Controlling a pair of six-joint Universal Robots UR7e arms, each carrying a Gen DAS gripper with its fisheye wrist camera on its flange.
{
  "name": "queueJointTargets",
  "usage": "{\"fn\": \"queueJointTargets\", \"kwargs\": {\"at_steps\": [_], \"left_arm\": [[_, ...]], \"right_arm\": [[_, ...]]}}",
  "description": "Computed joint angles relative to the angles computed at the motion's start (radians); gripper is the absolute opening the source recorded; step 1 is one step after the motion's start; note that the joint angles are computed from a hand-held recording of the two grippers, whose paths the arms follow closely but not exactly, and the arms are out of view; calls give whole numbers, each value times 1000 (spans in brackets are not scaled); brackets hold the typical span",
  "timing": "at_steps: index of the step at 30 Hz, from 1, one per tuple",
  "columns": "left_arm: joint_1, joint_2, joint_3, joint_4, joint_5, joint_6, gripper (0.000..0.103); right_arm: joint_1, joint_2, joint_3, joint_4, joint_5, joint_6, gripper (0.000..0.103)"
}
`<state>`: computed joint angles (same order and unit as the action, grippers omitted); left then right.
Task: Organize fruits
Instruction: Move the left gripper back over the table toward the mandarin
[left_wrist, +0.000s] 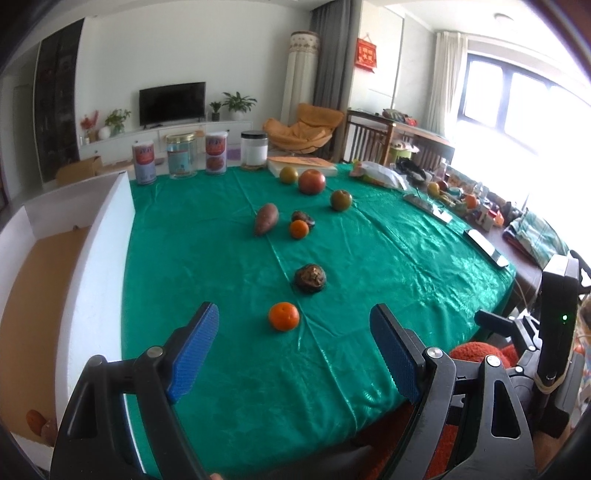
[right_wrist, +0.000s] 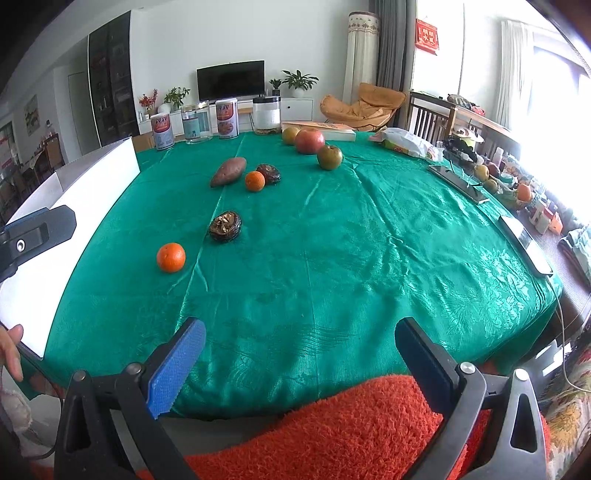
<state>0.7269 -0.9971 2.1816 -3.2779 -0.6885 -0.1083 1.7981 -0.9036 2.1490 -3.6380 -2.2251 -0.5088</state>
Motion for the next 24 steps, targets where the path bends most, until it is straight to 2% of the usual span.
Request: {"fn": "queueJointTargets", "kwargs": {"at_steps": [8, 16, 24], "left_arm": [[9, -19, 2, 35, -16, -35, 86], [48, -47, 0, 147, -58, -143, 86], [169, 19, -131, 371, -202, -189, 86]], "right_arm": [[2, 2, 2, -9, -4, -6, 102], [1, -3, 9, -13, 4, -4, 102], [-1, -8, 11, -5, 7, 1, 102]]}}
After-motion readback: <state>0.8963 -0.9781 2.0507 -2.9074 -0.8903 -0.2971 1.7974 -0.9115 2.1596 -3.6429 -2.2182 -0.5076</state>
